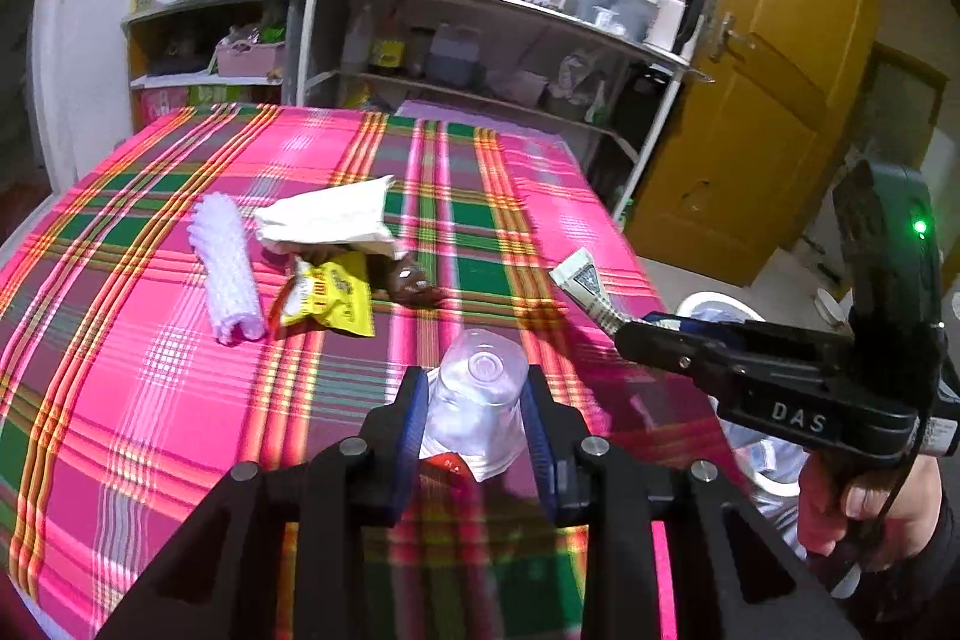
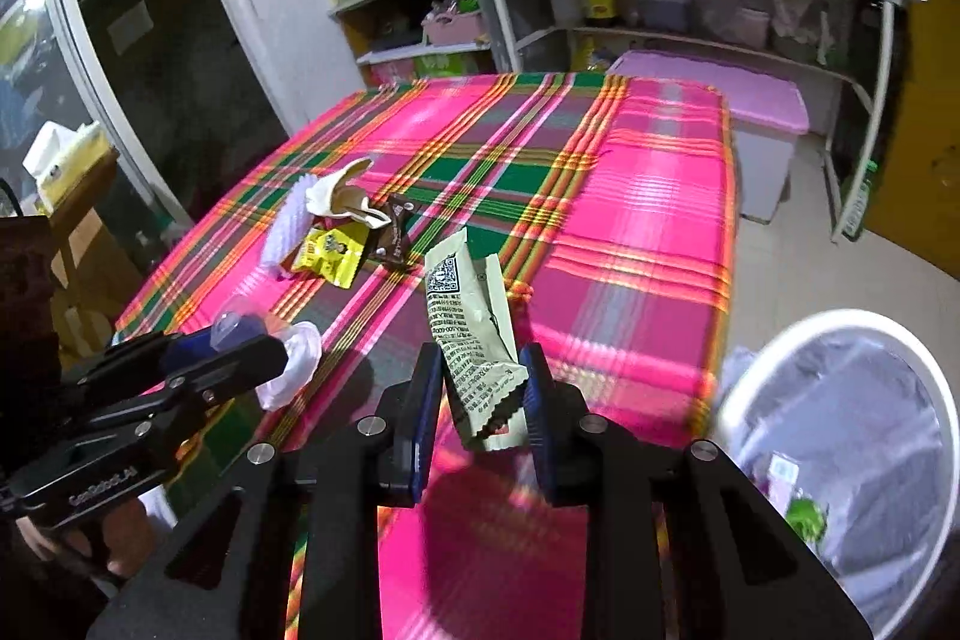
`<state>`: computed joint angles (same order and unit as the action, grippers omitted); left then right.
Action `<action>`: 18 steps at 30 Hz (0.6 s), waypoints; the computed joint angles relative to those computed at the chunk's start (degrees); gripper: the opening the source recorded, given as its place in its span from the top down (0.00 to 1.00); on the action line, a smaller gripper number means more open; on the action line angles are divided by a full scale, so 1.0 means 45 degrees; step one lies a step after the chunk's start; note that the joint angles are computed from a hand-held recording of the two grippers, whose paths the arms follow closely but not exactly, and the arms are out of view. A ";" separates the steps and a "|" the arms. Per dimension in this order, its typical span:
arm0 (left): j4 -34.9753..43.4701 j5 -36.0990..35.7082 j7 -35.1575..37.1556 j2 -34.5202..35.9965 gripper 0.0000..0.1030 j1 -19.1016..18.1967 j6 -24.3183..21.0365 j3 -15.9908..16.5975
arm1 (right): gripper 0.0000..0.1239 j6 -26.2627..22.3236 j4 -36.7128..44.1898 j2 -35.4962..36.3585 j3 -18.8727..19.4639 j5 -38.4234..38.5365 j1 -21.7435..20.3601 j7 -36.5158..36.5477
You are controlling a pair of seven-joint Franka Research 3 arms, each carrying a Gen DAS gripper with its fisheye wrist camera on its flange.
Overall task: Collect trash
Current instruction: 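Grasp the clear plastic cup with the left gripper while the right gripper grasps the beige wrapper, then carry the plastic cup and beige wrapper over the bin and open both grippers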
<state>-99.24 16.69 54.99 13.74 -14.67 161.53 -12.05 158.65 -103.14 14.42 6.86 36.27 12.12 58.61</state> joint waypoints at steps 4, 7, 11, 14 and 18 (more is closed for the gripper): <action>-0.0272 0.0448 -0.0290 -0.0409 0.69 -0.0284 0.0121 0.0011 | 0.78 0.0726 -0.1237 -0.1046 0.0011 0.0498 0.0004 -0.0303; -0.0384 0.1092 -0.0757 -0.0659 0.69 -0.0558 0.0128 0.0075 | 0.78 0.1198 -0.2098 -0.1783 -0.0041 0.0942 0.0073 -0.0605; -0.0522 0.1539 -0.1063 -0.0924 0.69 -0.0730 0.0168 0.0002 | 0.78 0.1629 -0.2975 -0.2580 -0.0212 0.1601 0.0245 -0.1041; -0.0549 0.1785 -0.1225 -0.1042 0.69 -0.0826 0.0145 -0.0067 | 0.78 0.1818 -0.3392 -0.2992 -0.0370 0.2055 0.0413 -0.1336; -0.0523 0.2090 -0.1372 -0.1142 0.69 -0.0972 0.0108 -0.0160 | 0.78 0.2030 -0.4042 -0.3645 -0.0626 0.2673 0.0637 -0.1798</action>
<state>-101.59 26.10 48.81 8.61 -19.05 162.01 -12.77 167.79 -121.33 -1.98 4.05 48.30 14.98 50.51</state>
